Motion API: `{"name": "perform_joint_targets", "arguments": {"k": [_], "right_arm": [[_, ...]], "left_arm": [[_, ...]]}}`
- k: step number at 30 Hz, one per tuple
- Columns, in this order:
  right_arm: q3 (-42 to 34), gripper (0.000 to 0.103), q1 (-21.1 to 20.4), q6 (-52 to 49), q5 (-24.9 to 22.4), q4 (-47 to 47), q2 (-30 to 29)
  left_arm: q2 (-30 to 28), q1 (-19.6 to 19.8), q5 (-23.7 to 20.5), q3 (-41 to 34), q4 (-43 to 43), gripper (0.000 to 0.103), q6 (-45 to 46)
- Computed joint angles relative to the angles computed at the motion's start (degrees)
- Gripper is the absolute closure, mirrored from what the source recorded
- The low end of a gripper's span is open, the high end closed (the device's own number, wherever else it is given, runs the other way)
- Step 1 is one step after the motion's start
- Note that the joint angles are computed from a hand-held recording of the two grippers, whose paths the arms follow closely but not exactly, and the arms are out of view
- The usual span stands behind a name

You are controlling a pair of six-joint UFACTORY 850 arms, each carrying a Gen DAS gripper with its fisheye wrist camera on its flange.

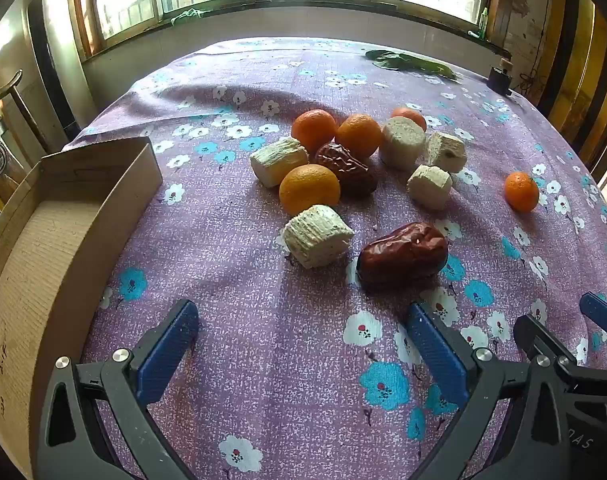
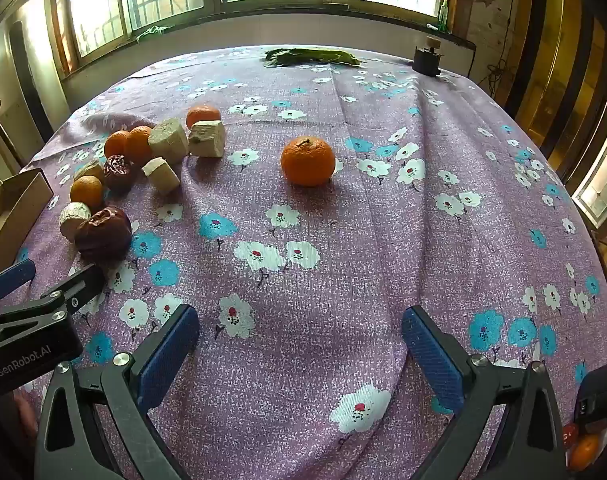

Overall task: Organize fruits
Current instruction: 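Move both tools toward the food pile on the tablecloth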

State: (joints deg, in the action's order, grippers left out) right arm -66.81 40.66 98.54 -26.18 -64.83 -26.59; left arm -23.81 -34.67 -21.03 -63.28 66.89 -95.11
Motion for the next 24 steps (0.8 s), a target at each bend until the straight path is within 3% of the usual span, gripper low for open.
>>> {"name": "perform_joint_targets", "arguments": {"k": [4,9,19,24], "right_arm": [[-0.01,0.0,-0.05,-0.36,0.1,0.27,0.02],[0.6,0.0,0.02,-1.2,1.2,-0.08,0.61],[5.13,0.0,1.11,11.48,3.59,-13.79,6.74],[5.99,0.0,1.72,15.96,5.25,-19.33,8.23]], "left_arm": [[0.1,-0.04,-0.06,0.09,-0.23,0.0,0.29],[1.31,-0.2,0.34,0.76,-6.07,0.0,8.78],[9.8,0.09,0.84,7.58,10.52,0.0,-8.52],[12.83,0.42,0.82,10.4,16.05,0.0,-12.5]]}}
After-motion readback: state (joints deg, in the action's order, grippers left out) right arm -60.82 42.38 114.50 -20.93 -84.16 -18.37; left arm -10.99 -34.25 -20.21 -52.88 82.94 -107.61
